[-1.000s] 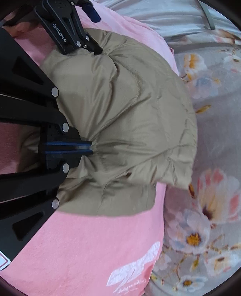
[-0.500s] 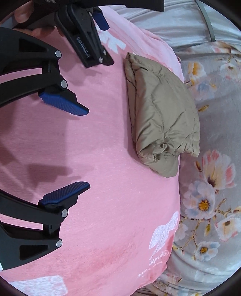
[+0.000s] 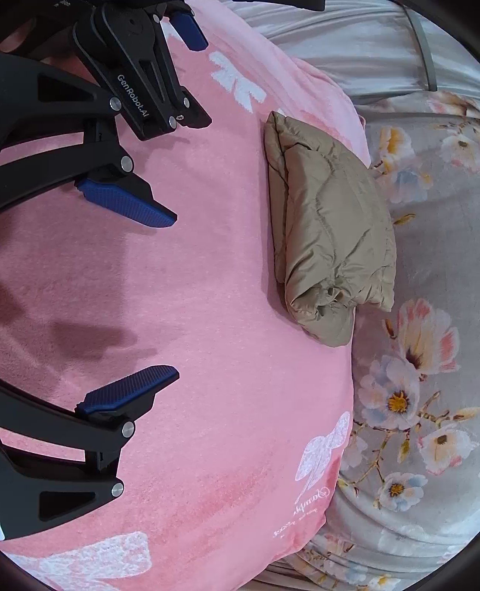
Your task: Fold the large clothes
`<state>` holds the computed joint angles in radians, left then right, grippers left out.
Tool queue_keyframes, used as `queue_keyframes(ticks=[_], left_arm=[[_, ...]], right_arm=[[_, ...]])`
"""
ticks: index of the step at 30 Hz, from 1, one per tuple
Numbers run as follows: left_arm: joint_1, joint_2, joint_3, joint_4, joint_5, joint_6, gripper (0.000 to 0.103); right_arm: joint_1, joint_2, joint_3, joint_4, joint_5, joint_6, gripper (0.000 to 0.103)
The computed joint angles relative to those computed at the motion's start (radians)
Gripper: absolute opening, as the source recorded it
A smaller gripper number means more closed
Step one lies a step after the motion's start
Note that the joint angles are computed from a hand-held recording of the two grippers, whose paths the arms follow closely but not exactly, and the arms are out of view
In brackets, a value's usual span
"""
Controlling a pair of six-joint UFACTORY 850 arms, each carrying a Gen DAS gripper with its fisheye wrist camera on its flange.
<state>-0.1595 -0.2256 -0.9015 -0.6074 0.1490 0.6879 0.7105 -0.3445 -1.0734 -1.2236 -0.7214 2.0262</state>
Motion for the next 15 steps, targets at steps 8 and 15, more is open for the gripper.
queue_keyframes(ticks=[8, 15], left_arm=[[-0.001, 0.001, 0.001, 0.004, 0.002, -0.001, 0.098], [-0.002, 0.001, 0.001, -0.004, 0.005, 0.005, 0.098]], right_arm=[[0.008, -0.013, -0.014, 0.008, -0.015, -0.028, 0.075], [0.009, -0.016, -0.018, 0.008, -0.022, -0.03, 0.075]])
